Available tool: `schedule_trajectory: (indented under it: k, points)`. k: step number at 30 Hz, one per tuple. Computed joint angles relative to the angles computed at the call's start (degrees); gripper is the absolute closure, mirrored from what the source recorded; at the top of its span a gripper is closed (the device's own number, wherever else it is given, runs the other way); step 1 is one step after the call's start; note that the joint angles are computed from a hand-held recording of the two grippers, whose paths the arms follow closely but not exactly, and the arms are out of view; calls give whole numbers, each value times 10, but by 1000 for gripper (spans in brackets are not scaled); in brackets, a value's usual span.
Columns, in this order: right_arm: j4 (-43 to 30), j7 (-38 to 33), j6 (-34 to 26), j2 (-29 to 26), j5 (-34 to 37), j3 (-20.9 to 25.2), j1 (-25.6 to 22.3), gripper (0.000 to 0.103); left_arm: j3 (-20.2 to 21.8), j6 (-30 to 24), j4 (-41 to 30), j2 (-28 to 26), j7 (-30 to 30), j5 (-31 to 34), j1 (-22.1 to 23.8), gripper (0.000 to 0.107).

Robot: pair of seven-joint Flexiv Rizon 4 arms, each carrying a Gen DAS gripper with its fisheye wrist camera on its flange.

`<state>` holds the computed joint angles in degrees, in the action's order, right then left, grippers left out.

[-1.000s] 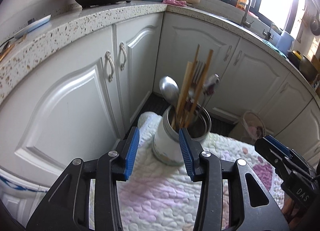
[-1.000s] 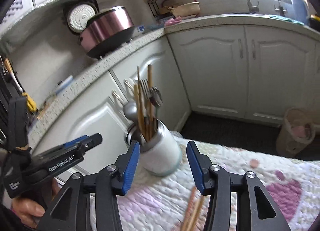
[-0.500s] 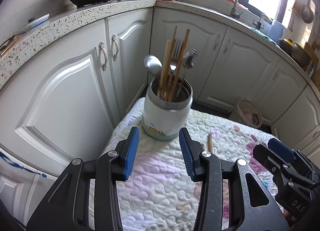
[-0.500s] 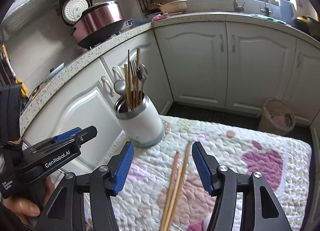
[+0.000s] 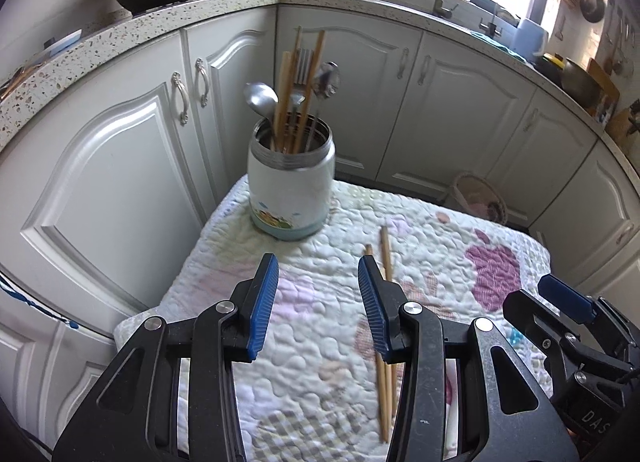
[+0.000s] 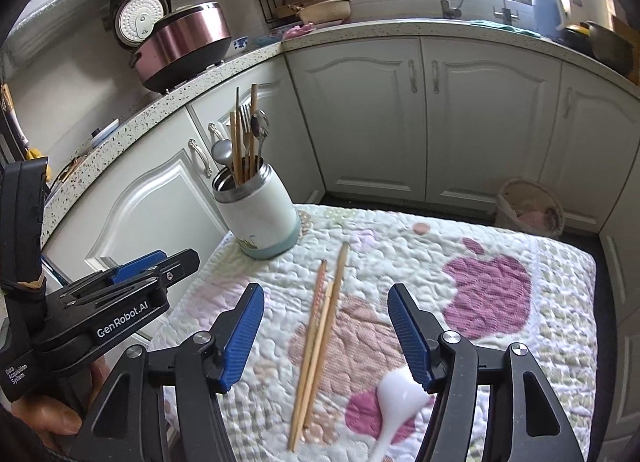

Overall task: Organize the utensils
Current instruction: 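Withdraw both open tools from the jar back over the remaining chopsticks, then grasp a wooden chopstick with the left tool while the right tool grasps another chopstick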

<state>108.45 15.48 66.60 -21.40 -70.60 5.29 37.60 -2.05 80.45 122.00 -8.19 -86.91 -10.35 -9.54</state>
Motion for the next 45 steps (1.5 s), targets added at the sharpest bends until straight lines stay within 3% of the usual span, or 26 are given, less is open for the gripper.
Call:
schedule_trajectory:
  k: [16,19,23,29,36,45]
  points:
    - [67,29,-28,51,-3,28,-19,39,-9,-5,15,14,-5,17,-20,66]
    - [78,33,-28,56,3,33,-24,39,-32,-7,29,16,47,-55,-9,66]
    - [93,41,-19,60,6,34,-33,39,-62,-22,42,16,148,-212,3,66]
    - [122,41,10,54,38,34,-51,39,-50,-89,25,-6,188,-302,7,66]
    - [138,-24,65,15,137,32,-54,39,-40,-136,5,-45,167,-292,17,66]
    - [112,-108,88,-21,223,4,-23,39,-56,-134,-43,-110,127,-271,25,66]
